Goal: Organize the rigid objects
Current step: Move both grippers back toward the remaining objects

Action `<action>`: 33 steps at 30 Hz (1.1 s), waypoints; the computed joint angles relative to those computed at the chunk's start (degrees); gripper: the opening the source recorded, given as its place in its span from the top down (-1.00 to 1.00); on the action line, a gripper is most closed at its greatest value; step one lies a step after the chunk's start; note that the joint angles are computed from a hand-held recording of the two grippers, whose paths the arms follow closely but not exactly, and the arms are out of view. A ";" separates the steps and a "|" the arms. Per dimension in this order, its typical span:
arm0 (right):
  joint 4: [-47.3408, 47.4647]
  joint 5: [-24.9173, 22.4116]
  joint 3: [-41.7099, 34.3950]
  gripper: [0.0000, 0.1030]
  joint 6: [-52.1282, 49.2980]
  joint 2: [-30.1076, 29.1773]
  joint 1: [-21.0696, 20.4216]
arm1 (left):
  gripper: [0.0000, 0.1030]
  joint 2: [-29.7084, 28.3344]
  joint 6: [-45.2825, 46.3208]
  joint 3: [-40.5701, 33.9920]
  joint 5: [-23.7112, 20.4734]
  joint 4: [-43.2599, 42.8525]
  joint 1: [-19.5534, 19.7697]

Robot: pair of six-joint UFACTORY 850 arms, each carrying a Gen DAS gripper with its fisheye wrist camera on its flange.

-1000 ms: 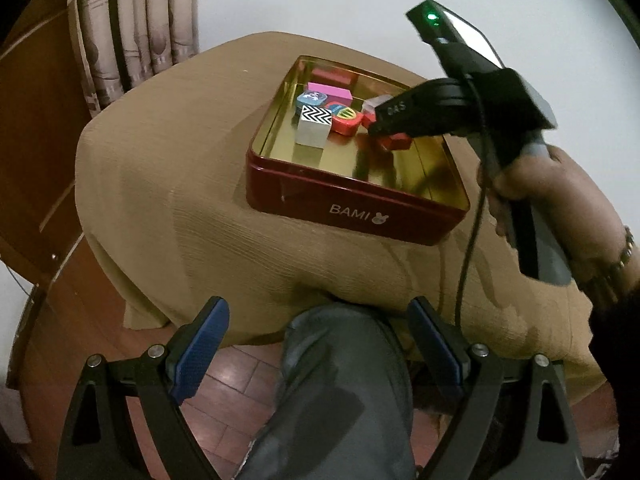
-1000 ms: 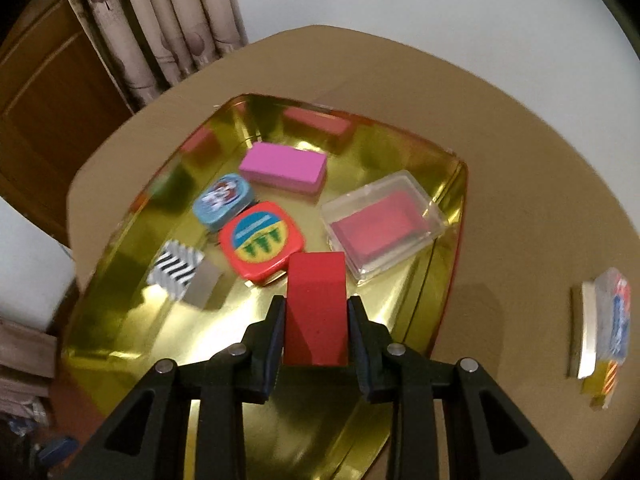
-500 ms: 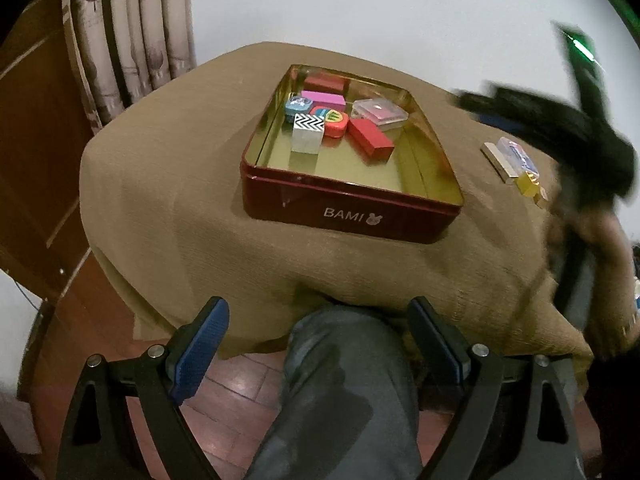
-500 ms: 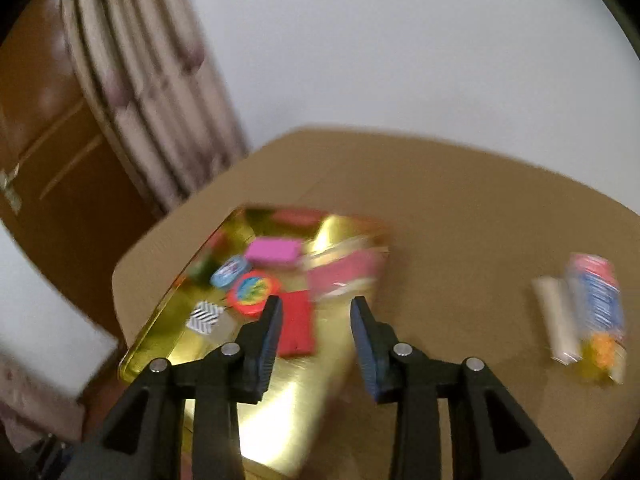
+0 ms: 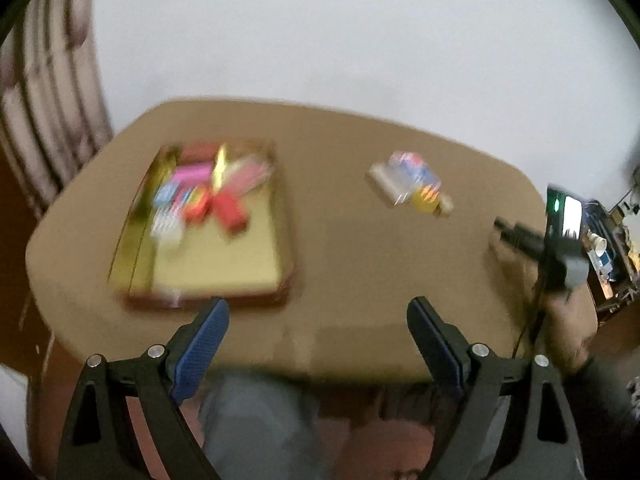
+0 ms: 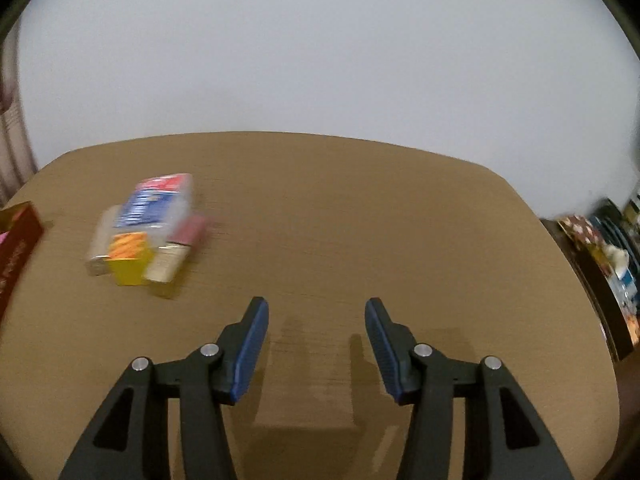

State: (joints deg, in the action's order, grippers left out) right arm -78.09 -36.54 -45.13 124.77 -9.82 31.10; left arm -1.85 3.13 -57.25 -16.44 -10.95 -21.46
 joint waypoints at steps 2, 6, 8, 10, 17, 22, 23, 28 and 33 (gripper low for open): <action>-3.76 2.78 2.33 0.00 6.24 1.91 -1.28 | -0.84 -4.78 -6.99 -6.34 -1.32 7.01 -2.21; -7.75 8.60 4.91 -0.01 13.16 3.84 -3.98 | -0.85 -17.50 -22.23 -20.89 -6.91 21.46 -5.52; -13.04 11.01 6.45 -0.01 19.13 4.94 -5.05 | -0.85 -23.43 -24.23 -27.34 -10.13 23.97 -6.07; -18.44 11.50 8.18 -0.01 24.35 6.48 -5.17 | -0.83 -30.37 -26.96 -35.45 -15.72 26.04 -6.38; -32.47 11.50 12.80 -0.01 38.64 11.37 -5.65 | -0.81 -45.16 -23.05 -54.56 -26.65 18.94 -5.45; -36.91 10.66 13.32 -0.01 43.01 11.85 -5.79 | -0.77 -51.35 -22.45 -62.88 -32.12 18.02 -5.33; -37.16 10.60 13.66 -0.01 43.26 12.36 -5.76 | -0.77 -52.59 -22.52 -64.68 -32.84 18.19 -5.38; -36.11 10.71 16.74 -0.01 42.10 17.21 -5.67 | -0.73 -57.73 -22.44 -72.31 -36.97 18.70 -5.20; -35.96 10.77 17.27 -0.02 41.79 18.37 -5.70 | -0.73 -63.33 -20.00 -82.32 -41.67 15.27 -4.09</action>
State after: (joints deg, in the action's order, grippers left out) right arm -114.06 -25.78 -27.86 166.56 8.55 25.40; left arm -65.18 -16.87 -139.56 -58.11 4.32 -25.55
